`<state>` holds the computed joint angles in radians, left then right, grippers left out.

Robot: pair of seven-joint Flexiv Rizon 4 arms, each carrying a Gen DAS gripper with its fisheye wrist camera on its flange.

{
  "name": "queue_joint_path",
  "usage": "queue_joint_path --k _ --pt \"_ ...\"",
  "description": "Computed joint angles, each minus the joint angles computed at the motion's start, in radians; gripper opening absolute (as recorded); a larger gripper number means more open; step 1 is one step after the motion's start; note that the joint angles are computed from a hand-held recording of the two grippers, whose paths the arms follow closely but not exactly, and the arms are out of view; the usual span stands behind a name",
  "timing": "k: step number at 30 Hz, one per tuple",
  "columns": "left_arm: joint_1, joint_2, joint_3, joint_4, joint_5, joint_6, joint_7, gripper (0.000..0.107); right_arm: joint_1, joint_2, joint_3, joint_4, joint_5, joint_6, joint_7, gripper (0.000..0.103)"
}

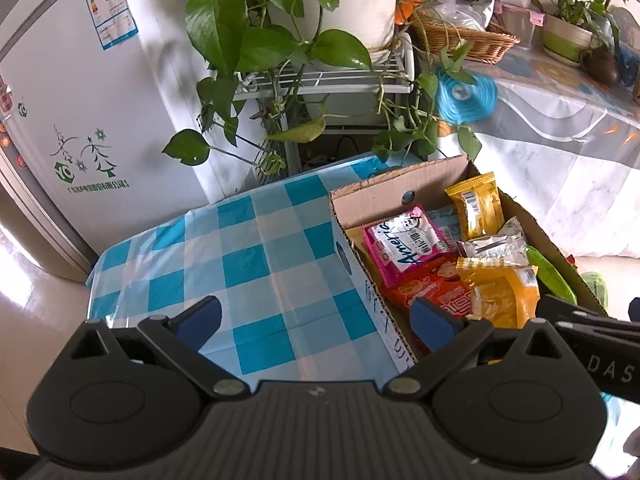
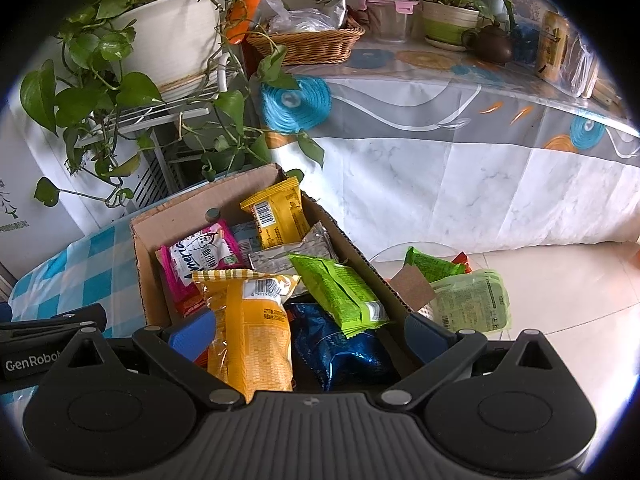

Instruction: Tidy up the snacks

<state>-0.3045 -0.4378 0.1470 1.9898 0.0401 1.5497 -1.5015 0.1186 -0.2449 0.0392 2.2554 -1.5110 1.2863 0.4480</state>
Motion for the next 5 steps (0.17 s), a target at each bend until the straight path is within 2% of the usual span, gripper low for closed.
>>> queue_joint_path --k 5 --pt "0.028 0.004 -0.02 0.009 -0.007 0.009 0.022 0.1 0.0 -0.009 0.0 -0.009 -0.004 0.011 -0.002 0.103"
